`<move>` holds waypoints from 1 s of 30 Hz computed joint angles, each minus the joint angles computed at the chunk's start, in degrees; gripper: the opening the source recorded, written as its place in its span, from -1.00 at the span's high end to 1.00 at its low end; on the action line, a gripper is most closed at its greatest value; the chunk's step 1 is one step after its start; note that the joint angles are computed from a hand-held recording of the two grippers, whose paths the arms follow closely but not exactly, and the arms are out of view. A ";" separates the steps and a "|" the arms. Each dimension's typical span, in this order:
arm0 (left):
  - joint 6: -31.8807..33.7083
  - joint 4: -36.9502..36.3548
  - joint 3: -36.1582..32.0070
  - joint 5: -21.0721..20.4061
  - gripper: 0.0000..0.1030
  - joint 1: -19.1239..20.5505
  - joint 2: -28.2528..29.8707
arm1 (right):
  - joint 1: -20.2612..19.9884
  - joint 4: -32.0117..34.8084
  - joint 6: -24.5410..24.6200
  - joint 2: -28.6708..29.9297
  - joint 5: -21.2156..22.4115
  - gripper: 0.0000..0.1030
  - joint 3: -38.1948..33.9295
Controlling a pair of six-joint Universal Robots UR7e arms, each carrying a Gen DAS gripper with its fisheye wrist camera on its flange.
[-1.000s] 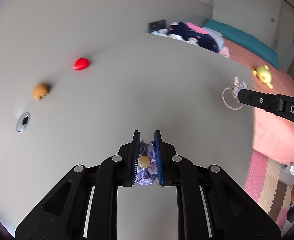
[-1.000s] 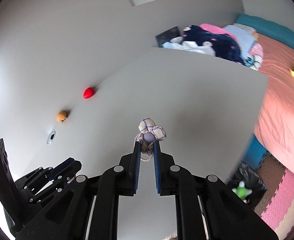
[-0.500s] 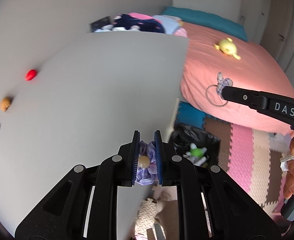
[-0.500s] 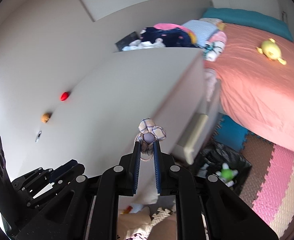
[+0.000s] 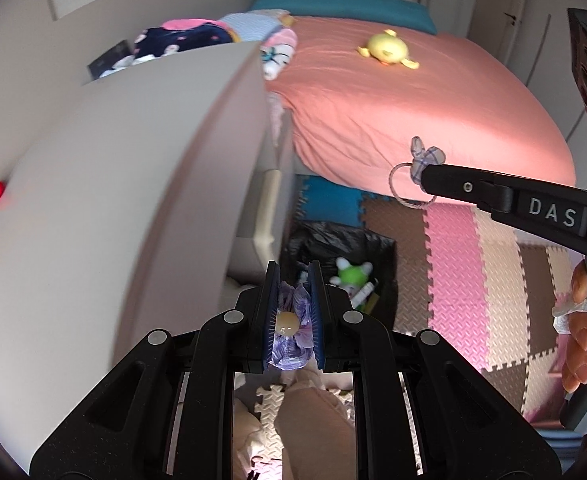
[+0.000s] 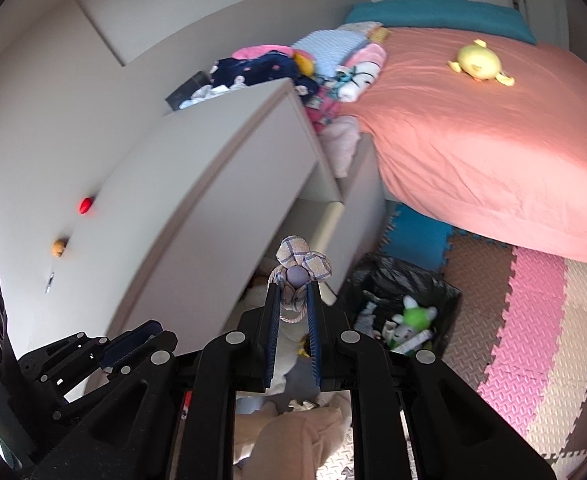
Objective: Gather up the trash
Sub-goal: 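Carry both flower clips to the bin and open both tools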
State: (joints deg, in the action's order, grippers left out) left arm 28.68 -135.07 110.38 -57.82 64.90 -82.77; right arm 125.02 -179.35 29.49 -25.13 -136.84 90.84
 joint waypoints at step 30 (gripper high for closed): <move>2.98 -4.66 -0.44 1.96 -0.89 1.27 1.67 | 0.15 -0.35 3.23 2.29 -8.39 -0.81 -2.36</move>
State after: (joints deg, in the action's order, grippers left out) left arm 31.66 -139.73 109.94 -55.87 66.17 -81.10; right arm 125.16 -179.70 32.71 -22.84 -145.23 88.47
